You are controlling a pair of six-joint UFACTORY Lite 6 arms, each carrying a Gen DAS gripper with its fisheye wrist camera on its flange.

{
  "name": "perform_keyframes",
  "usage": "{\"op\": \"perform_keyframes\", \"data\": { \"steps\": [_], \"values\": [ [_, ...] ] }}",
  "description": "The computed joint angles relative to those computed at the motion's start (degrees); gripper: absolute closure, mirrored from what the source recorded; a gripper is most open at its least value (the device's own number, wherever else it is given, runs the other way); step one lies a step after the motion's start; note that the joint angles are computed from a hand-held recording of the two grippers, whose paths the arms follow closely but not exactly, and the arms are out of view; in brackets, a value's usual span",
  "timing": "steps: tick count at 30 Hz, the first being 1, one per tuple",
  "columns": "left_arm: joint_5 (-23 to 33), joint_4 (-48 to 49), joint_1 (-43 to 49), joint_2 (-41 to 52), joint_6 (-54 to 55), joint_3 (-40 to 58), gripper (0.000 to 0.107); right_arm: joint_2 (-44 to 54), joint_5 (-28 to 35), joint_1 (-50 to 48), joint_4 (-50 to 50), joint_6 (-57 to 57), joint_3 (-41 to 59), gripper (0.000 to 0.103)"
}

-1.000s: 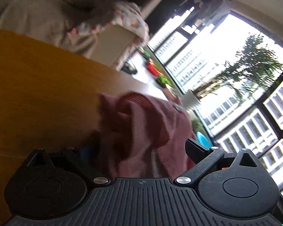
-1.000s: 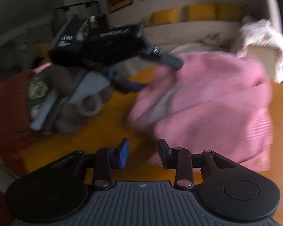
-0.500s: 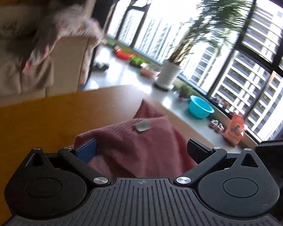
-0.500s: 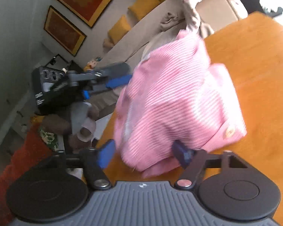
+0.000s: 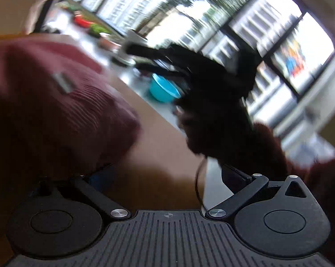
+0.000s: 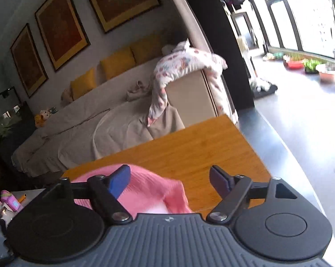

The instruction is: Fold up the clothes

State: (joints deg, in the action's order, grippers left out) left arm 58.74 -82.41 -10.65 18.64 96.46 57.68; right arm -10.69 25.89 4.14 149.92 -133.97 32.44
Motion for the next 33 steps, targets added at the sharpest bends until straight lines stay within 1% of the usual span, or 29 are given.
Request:
{"op": "perform_keyframes", "data": {
  "steps": [2, 4, 6, 8, 9, 10, 12, 14, 15, 16, 17, 18, 19, 20, 21, 22, 23, 25, 27, 29, 31, 33],
  "values": [
    [-0.77, -0.48, 1.14, -3.09, 1.21, -2.02, 0.004, -6.01, -1.07, 0.27, -2.58, -0.15, -3.98, 0.023],
    [0.18, -1.99, 4.66, -4.97, 0.91, -2.94, 0.004, -10.03, -1.11, 0.80, -7.27, 1.79, -6.60, 0.025],
    [1.39, -4.45, 9.04, -6.36, 1.00, -4.02, 0.004, -15.83, -0.24, 2.78, -13.92, 7.90, -10.99, 0.041],
    [2.51, -6.83, 12.43, -5.57, -0.78, -2.96, 0.004, -19.18, 1.89, 6.14, -18.82, 13.45, -14.43, 0.043],
    [2.68, -7.80, 13.61, -4.40, -2.94, -1.40, 0.004, -19.44, 2.39, 8.45, -18.42, 14.09, -15.27, 0.043],
    [1.99, -8.35, 14.38, -3.37, -5.31, -0.12, 0.004, -18.08, 2.10, 11.14, -15.62, 12.76, -15.07, 0.043],
    [-0.20, -9.00, 15.54, -1.34, -10.16, 2.30, 0.004, -13.51, 0.78, 17.16, -5.08, 5.99, -13.33, 0.043],
    [-0.55, -8.72, 16.56, 1.72, -14.21, 5.38, 0.004, -9.30, 0.04, 20.91, 5.15, -0.41, -11.55, 0.043],
    [-0.24, -8.84, 16.85, 2.38, -15.01, 5.63, 0.004, -8.06, 1.57, 21.83, 7.20, -0.76, -11.57, 0.043],
    [0.20, -9.11, 17.04, 2.60, -15.28, 5.26, 0.004, -7.12, 3.84, 21.83, 6.86, 0.48, -11.77, 0.043],
    [0.27, -9.50, 16.93, 3.14, -15.32, 5.37, 0.004, -6.02, 6.29, 21.84, 6.55, 0.78, -11.68, 0.047],
    [-0.11, -10.03, 16.54, 3.74, -15.26, 5.73, 0.004, -4.75, 8.75, 21.99, 6.39, 0.31, -11.37, 0.060],
    [-0.83, -10.52, 16.11, 4.67, -15.46, 6.57, 0.006, -3.44, 11.20, 22.15, 6.23, -0.18, -11.03, 0.068],
    [-1.32, -10.86, 15.92, 6.20, -15.91, 8.10, 0.010, -2.97, 12.89, 22.03, 5.59, -0.08, -10.66, 0.083],
    [-1.67, -11.10, 15.83, 7.95, -16.48, 9.92, 0.015, -3.14, 14.05, 21.61, 4.55, 0.51, -10.25, 0.087],
    [-2.07, -11.32, 15.67, 9.43, -17.21, 11.74, 0.025, -3.60, 15.55, 20.81, 3.25, 1.53, -10.10, 0.087],
    [-2.21, -11.54, 15.79, 11.16, -17.42, 13.49, 0.029, -4.26, 17.14, 19.51, 1.52, 3.00, -9.92, 0.088],
    [-2.19, -12.26, 15.77, 13.77, -17.50, 16.67, 0.035, -5.37, 19.49, 16.94, -1.97, 5.77, -8.90, 0.088],
    [-3.44, -12.79, 15.88, 14.06, -17.06, 17.30, 0.035, -6.79, 19.65, 16.34, -5.68, 6.95, -8.16, 0.088],
    [-5.61, -12.99, 16.33, 14.92, -16.69, 18.44, 0.035, -6.39, 16.82, 20.10, -6.04, 4.17, -7.33, 0.088],
    [-7.41, -13.36, 17.55, 16.09, -17.65, 19.39, 0.033, -2.02, 13.02, 26.44, -2.68, 0.00, -5.52, 0.088],
    [-9.21, -13.69, 18.87, 17.44, -18.99, 20.53, 0.030, 5.06, 9.26, 32.89, 4.04, -5.53, -2.77, 0.087]
  ]
}}
